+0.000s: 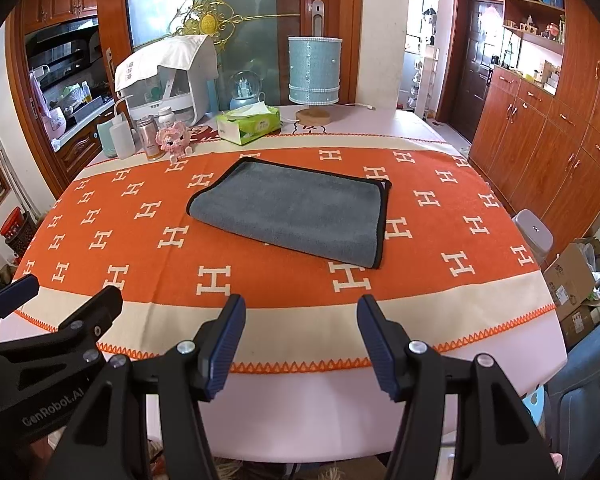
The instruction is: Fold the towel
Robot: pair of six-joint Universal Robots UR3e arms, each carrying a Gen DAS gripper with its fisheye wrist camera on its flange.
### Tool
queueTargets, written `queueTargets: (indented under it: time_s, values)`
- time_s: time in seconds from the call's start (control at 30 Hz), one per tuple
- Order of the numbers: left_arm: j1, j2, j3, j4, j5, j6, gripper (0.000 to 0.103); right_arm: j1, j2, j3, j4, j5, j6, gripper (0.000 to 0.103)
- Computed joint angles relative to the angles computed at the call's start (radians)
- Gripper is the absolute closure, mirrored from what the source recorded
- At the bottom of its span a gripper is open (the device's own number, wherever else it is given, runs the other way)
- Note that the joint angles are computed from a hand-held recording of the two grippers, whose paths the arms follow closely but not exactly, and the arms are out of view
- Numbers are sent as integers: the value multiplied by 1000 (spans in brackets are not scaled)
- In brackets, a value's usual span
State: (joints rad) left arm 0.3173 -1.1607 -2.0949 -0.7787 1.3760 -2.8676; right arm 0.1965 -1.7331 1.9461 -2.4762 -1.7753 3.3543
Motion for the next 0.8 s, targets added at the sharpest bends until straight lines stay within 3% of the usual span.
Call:
queueTargets:
  time_s: [0.8]
  values:
    - [21, 22, -6, -22, -13, 21, 0, 12, 5, 1, -5, -13, 11, 45]
